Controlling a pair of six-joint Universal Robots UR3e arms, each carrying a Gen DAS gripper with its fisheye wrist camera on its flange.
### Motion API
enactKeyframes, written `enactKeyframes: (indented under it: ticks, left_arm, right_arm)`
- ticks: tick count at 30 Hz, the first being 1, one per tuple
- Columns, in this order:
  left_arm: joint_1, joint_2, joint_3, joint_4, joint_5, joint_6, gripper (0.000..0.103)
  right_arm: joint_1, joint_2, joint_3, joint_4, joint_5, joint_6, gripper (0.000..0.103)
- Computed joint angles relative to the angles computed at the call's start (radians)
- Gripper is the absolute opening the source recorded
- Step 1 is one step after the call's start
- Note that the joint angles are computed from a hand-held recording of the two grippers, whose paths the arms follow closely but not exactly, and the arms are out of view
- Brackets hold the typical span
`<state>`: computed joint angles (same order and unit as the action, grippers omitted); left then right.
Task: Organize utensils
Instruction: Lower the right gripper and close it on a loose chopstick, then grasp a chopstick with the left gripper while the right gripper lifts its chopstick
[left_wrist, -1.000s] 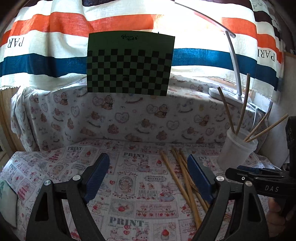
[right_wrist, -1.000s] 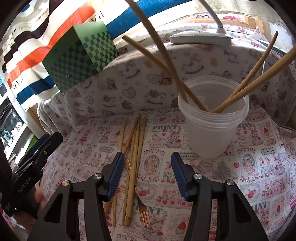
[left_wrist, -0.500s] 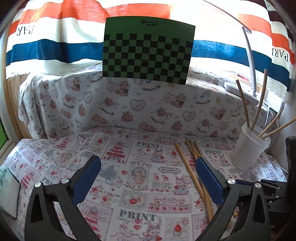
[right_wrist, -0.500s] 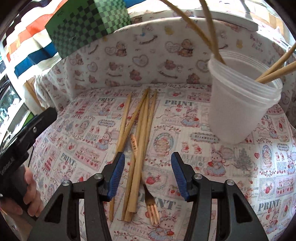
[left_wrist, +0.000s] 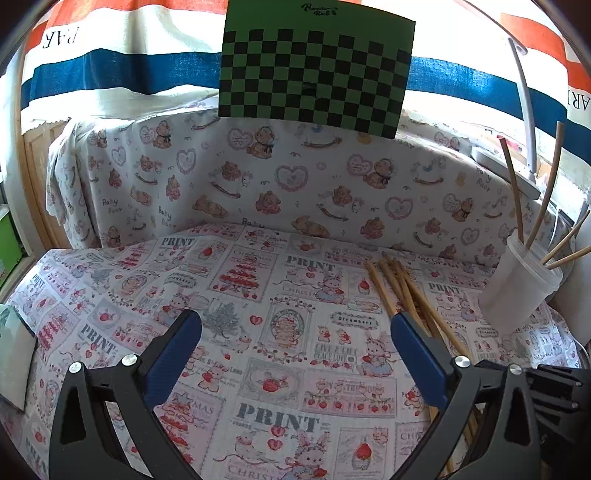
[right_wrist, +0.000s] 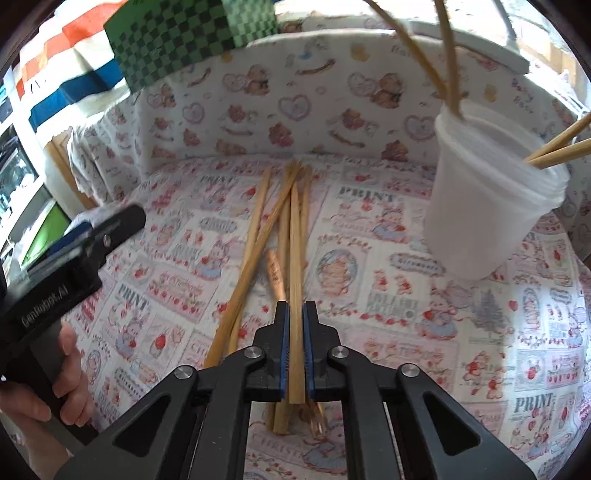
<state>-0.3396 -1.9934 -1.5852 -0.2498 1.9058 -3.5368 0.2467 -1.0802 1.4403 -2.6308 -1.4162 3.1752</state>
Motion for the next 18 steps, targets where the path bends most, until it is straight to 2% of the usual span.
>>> enactKeyframes:
  ticks: [3, 5, 7, 10, 13, 15, 18]
  left_arm:
    - [-0.009, -0.007, 0.010, -0.006, -0.022, 0.024, 0.102]
    - [-0.031, -0.023, 0.045, -0.054, -0.006, 0.050, 0.100]
    - [-0.051, -0.042, 0.085, -0.108, -0.002, 0.072, 0.088]
    - [-0.041, -0.044, 0.100, -0.150, -0.116, 0.089, 0.075]
    - [-0.050, -0.052, 0.119, -0.179, -0.133, 0.090, 0.062]
    - [-0.062, -0.054, 0.126, -0.188, -0.129, 0.091, 0.056]
    - [-0.061, -0.058, 0.133, -0.204, -0.174, 0.101, 0.053]
  right_arm:
    - [-0.036, -0.041, 0.083, -0.126, 0.041, 0.036, 0.008]
    - [-0.053, -0.070, 0.144, -0.240, 0.040, 0.073, 0.008]
    - [-0.051, -0.088, 0.203, -0.374, -0.009, 0.102, 0.008]
    - [-0.041, -0.102, 0.251, -0.512, -0.070, 0.098, 0.008]
    - [-0.058, -0.117, 0.272, -0.561, -0.049, 0.105, 0.008]
    - [-0.067, -0.125, 0.277, -0.568, -0.044, 0.115, 0.008]
    - [-0.064, -0.124, 0.273, -0.569, -0.067, 0.119, 0.008]
